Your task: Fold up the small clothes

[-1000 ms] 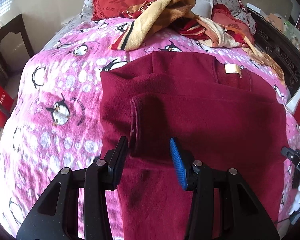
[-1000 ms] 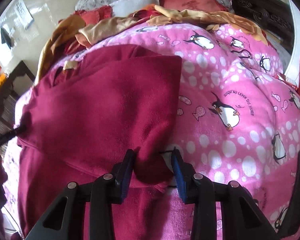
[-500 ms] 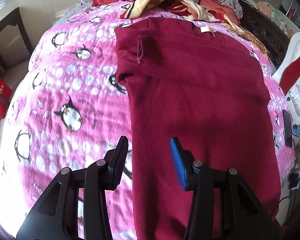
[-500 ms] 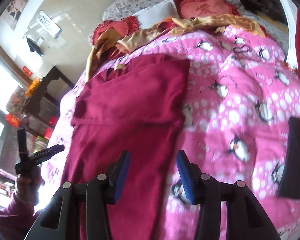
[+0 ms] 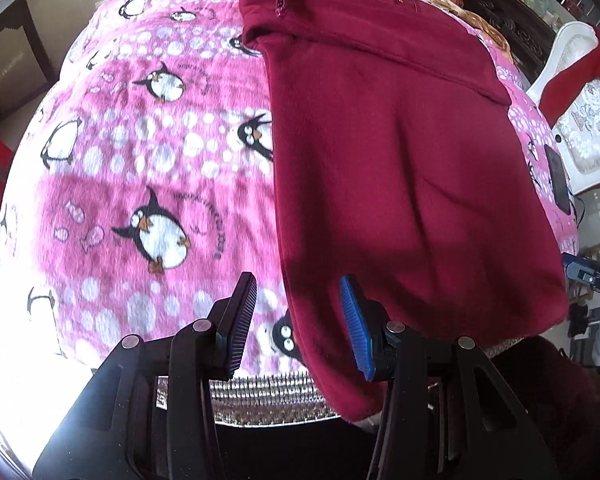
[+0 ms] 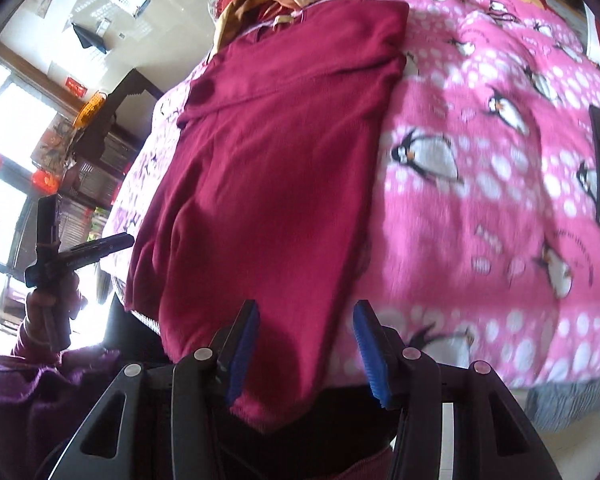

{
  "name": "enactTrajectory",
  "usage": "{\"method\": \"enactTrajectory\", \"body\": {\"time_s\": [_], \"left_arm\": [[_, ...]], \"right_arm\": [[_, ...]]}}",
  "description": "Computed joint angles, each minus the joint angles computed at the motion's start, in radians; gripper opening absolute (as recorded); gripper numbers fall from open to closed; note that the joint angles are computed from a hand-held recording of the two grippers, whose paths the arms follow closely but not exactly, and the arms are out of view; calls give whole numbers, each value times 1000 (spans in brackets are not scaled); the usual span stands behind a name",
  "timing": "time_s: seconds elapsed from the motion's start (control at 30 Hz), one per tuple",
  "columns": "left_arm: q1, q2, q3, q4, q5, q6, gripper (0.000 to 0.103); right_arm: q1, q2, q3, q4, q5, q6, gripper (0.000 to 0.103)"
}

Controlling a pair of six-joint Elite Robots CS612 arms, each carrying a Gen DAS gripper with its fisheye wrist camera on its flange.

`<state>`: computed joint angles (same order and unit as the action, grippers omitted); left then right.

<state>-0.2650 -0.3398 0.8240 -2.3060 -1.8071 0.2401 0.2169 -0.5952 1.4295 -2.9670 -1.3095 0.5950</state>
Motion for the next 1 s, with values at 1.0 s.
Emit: {"method": "enactTrajectory", "body": {"time_s": [1.0], "left_arm": [[2, 3, 5, 125, -82, -13, 57]], "right_arm": [[2, 41, 32, -211, 110, 72, 48]]}}
